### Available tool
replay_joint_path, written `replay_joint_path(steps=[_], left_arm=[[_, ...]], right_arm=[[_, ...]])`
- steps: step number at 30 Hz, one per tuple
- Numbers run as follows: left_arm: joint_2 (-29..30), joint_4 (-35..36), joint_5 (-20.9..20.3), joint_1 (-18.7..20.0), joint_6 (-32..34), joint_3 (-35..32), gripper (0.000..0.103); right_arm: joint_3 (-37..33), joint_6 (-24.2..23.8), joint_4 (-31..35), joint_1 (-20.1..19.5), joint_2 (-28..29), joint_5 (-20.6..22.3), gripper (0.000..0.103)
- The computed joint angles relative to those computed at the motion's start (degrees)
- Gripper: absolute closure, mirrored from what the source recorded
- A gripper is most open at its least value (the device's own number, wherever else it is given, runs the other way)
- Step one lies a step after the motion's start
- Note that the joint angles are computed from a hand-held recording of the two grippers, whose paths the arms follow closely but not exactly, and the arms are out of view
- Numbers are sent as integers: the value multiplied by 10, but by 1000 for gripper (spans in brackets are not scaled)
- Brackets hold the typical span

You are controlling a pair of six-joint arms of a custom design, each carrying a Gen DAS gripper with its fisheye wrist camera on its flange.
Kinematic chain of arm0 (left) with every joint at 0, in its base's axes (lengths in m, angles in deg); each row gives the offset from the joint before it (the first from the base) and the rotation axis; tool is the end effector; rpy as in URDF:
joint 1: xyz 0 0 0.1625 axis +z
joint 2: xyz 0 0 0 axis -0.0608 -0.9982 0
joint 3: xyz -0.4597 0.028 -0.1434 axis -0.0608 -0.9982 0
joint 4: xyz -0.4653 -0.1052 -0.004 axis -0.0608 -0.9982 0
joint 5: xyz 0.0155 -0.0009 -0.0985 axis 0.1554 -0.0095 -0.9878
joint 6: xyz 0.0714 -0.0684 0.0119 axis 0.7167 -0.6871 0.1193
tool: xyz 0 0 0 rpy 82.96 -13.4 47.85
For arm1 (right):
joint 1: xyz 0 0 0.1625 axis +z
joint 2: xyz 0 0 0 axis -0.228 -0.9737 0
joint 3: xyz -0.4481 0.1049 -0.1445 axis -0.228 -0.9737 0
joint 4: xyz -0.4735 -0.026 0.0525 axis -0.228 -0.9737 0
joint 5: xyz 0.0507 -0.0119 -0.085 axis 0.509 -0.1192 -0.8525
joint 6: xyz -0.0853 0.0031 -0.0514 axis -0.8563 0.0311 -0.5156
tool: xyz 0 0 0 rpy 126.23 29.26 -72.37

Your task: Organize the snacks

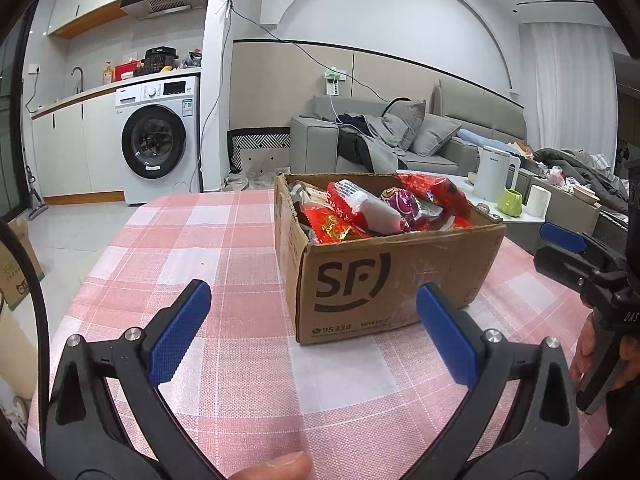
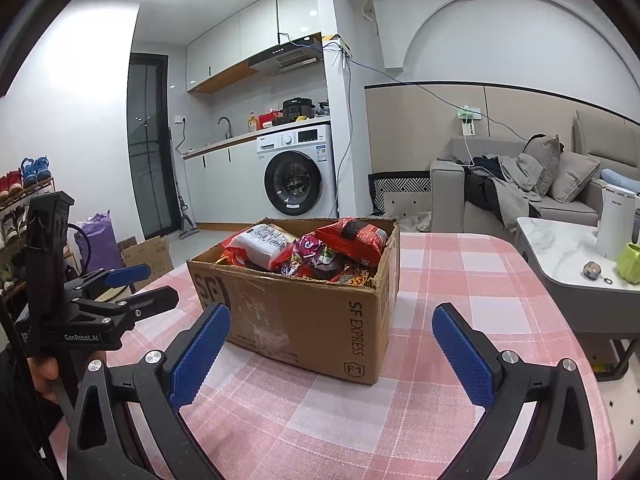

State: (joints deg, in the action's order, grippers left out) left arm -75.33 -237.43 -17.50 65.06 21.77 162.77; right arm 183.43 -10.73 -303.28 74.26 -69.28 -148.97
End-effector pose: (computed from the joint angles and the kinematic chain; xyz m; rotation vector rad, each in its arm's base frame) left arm -0.0427 -0.4387 0.1336 1.0038 2.3038 -1.1897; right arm 0.0117 -0.3302 0.1620 0.7149 -2.1438 1.4228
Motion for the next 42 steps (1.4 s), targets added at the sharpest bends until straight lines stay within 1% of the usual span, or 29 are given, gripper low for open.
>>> replay_joint_path(steps=[2, 4, 6, 11, 16, 42], left_arm=[[0, 1, -1, 1, -1, -1, 1], [-1, 0, -2, 2, -3, 0, 1], [-1, 0, -2, 2, -5, 0, 1], [-3, 0, -5, 4, 1, 0, 1], [-3, 0, -7, 5, 5, 0, 1], [-1, -3, -8, 6, 6, 0, 1]], right_arm=[[0, 1, -5, -3, 2, 3, 0], [1, 5, -33, -9, 16, 10, 0], [3, 2, -48, -12, 24, 16, 0], [1, -9, -38, -4, 23, 4, 0], [0, -8, -37, -1, 24, 1, 0], [0, -3, -29, -2, 17, 0, 0]])
